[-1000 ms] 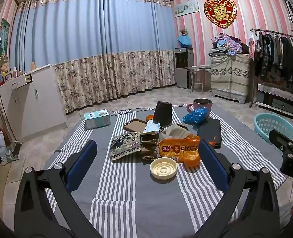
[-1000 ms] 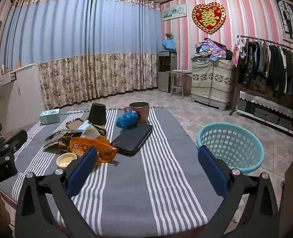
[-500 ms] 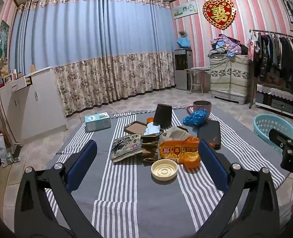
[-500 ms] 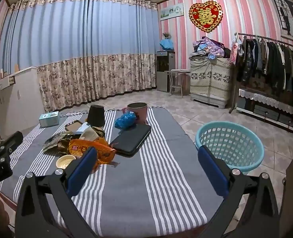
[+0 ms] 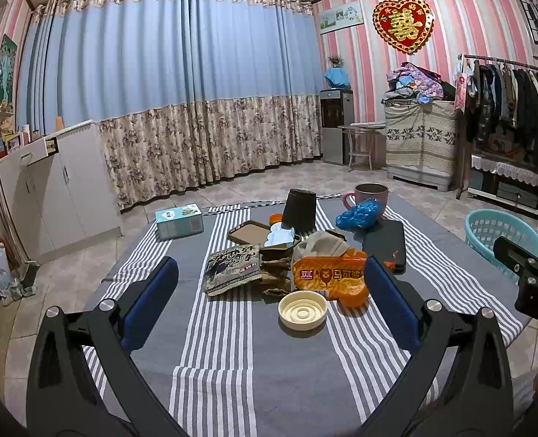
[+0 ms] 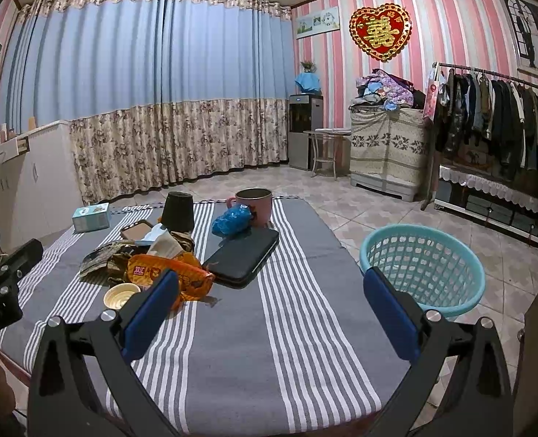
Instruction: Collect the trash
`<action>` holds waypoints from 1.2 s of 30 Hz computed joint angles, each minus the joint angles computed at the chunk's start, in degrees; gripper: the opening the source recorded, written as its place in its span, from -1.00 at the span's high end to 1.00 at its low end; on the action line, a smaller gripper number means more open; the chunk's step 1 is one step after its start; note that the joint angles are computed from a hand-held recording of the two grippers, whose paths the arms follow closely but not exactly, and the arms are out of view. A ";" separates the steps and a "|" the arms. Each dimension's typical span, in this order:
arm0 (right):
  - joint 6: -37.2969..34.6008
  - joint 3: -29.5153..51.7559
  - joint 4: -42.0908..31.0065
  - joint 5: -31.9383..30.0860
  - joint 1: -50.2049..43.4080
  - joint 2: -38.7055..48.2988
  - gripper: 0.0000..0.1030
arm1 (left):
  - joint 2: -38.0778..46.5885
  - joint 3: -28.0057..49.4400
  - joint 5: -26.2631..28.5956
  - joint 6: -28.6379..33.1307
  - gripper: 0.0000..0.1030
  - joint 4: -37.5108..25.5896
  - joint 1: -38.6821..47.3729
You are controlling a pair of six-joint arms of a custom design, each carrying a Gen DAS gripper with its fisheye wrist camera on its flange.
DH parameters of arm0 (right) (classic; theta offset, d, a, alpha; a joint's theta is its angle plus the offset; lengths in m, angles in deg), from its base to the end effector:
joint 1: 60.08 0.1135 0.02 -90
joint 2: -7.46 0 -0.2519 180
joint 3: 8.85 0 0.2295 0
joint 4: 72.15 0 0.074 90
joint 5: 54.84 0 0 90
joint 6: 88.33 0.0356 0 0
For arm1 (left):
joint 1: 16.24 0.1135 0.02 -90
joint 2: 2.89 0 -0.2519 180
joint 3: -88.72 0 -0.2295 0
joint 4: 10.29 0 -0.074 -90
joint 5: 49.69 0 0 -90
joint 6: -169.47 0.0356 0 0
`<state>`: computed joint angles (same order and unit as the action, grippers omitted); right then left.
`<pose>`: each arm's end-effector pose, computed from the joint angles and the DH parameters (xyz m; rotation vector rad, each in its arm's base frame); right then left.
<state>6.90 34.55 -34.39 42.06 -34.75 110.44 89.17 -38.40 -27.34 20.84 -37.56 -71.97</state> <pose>0.2678 0.1220 0.1204 -0.2625 1.9383 0.2349 0.1634 -0.1814 0.1400 -0.3175 1.9177 0.3619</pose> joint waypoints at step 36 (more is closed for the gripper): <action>0.08 0.67 2.67 0.61 0.97 4.11 -0.92 | 0.23 -3.64 1.14 3.34 -0.92 7.48 2.26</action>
<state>6.98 35.22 -31.71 42.67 -33.78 114.55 89.40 -42.04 -26.20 24.18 -30.08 -69.71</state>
